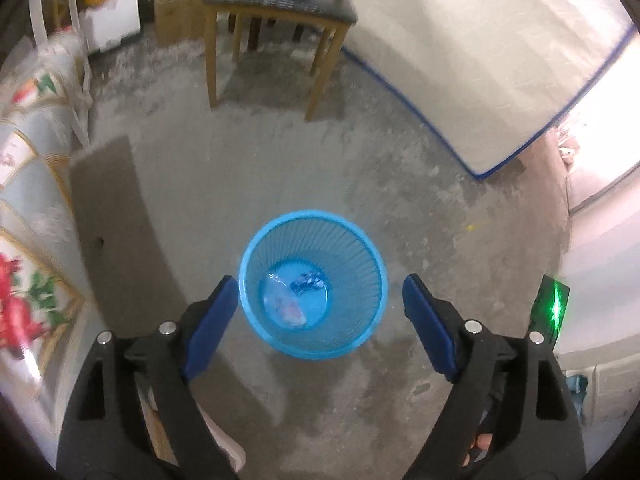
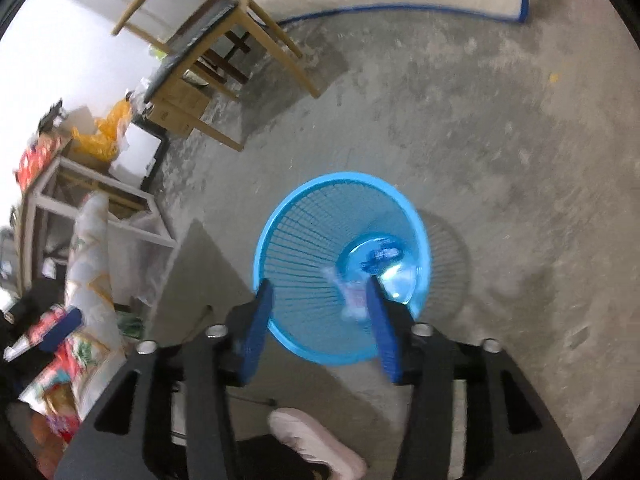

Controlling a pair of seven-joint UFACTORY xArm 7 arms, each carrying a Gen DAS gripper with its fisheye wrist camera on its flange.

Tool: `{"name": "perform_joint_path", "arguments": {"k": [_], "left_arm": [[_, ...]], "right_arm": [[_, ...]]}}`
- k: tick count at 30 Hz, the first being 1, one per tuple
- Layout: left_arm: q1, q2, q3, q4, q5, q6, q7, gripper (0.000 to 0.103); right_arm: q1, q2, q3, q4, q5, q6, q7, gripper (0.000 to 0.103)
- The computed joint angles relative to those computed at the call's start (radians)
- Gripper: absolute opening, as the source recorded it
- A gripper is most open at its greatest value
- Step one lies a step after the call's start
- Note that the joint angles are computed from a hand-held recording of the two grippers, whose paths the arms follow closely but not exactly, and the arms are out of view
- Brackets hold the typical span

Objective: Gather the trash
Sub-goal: 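Open both tools to drop the bag and wrapper into the wastebasket, then swing both tools back toward the table items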

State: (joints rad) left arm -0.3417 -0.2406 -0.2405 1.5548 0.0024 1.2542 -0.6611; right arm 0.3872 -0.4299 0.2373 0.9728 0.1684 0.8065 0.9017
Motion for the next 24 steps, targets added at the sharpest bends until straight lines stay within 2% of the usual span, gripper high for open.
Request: {"name": "perform_joint_path", "arguments": {"k": [2, 4, 7, 10, 14, 19, 24], "left_arm": [[-0.005, -0.035, -0.008, 0.002, 0.014, 0.001, 0.008, 0.081], [-0.011, -0.089, -0.020, 0.000, 0.022, 0.010, 0.024, 0.081], [-0.016, -0.172, -0.022, -0.032, -0.005, -0.006, 0.052, 0.082], [-0.025, -0.301, 0.001, -0.106, -0.079, -0.044, 0.075, 0.084], [-0.021, -0.430, 0.024, -0.144, -0.139, 0.008, 0.116, 0.087], [0.012, -0.642, 0.064, -0.223, -0.171, 0.074, 0.165, 0.090], [0.115, -0.855, 0.127, -0.253, -0.117, 0.208, 0.203, 0.090]], "right_arm": [[-0.012, -0.035, 0.029, 0.034, -0.060, 0.067, 0.019, 0.064], [-0.028, -0.055, 0.068, 0.092, -0.133, 0.161, 0.043, 0.079], [-0.043, -0.076, 0.130, 0.184, -0.233, 0.290, 0.069, 0.093], [-0.041, -0.087, 0.183, 0.263, -0.304, 0.369, 0.057, 0.097], [-0.053, -0.017, 0.301, 0.435, -0.432, 0.537, 0.032, 0.097], [-0.004, 0.044, 0.400, 0.556, -0.548, 0.495, -0.025, 0.097], [-0.007, 0.115, 0.538, 0.668, -0.740, 0.380, -0.030, 0.097]]}}
